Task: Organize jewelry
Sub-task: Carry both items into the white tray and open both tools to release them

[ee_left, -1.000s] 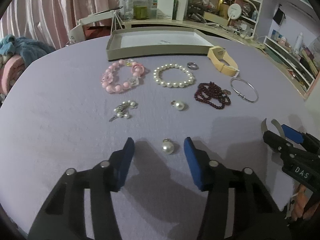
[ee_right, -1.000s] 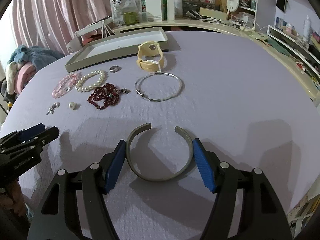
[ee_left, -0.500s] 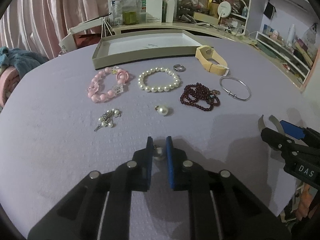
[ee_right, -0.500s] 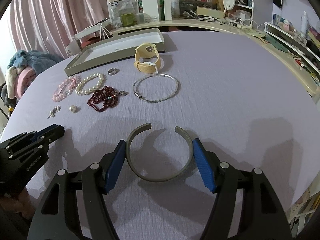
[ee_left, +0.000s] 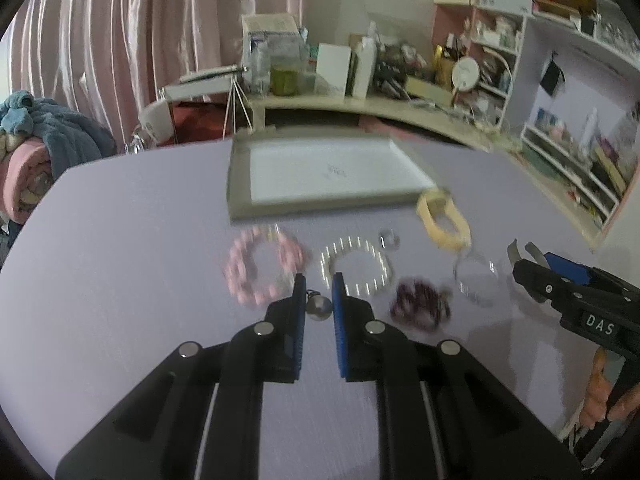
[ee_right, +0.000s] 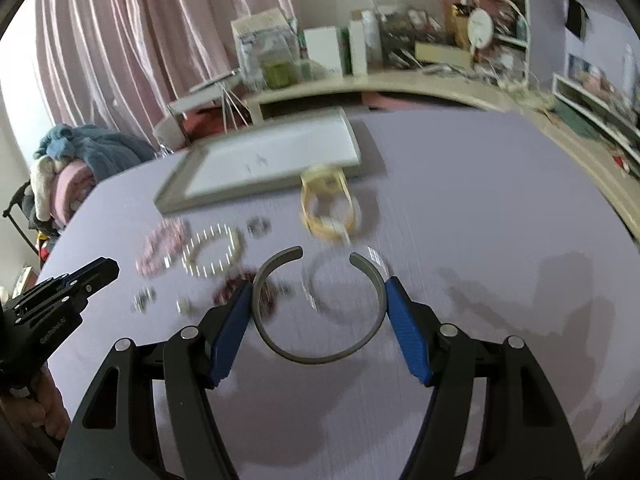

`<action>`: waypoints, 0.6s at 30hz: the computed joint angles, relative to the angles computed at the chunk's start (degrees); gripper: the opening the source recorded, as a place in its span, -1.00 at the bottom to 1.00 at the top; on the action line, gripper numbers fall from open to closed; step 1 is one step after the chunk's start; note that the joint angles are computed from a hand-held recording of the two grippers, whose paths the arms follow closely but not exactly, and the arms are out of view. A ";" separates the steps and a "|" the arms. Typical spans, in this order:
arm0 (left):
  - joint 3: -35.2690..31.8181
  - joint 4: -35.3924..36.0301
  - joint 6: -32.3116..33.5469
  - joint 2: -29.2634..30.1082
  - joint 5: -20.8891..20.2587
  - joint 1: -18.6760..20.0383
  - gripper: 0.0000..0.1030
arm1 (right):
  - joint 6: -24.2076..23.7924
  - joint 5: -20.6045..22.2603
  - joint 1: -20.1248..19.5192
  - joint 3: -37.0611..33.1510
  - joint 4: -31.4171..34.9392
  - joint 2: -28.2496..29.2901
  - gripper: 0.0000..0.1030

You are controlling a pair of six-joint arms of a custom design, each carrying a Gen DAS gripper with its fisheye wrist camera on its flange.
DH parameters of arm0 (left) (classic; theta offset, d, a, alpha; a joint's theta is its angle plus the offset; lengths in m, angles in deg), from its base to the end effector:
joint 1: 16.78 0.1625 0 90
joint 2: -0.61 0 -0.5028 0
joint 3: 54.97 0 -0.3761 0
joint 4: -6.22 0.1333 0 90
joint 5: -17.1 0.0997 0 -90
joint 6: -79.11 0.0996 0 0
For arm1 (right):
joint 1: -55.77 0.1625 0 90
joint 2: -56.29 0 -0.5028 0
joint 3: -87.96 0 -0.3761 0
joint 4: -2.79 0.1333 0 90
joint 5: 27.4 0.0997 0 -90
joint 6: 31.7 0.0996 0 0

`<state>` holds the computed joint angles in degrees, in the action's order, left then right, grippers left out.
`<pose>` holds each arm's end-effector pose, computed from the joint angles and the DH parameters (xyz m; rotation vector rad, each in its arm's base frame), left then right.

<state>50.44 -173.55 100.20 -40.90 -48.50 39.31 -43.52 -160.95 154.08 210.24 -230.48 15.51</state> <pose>-0.2297 -0.6544 0.1199 1.1242 2.4491 -0.6793 0.1431 -0.5320 0.1726 -0.1259 -2.1365 1.2190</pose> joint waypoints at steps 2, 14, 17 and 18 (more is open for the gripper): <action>-2.92 1.39 0.08 0.79 -0.20 -0.01 -0.74 | -1.20 1.34 -0.38 -2.88 3.48 -1.35 0.33; -30.42 17.05 0.33 12.33 -1.51 0.60 -0.74 | -2.61 8.38 -4.41 -23.66 30.31 -3.39 0.33; -38.24 21.79 0.24 16.41 -1.38 1.13 -0.74 | -2.92 7.37 -5.37 -30.06 39.02 -1.65 0.33; -40.42 23.14 0.34 17.60 -1.21 1.32 -0.74 | -2.69 7.15 -5.81 -32.22 42.29 -1.02 0.33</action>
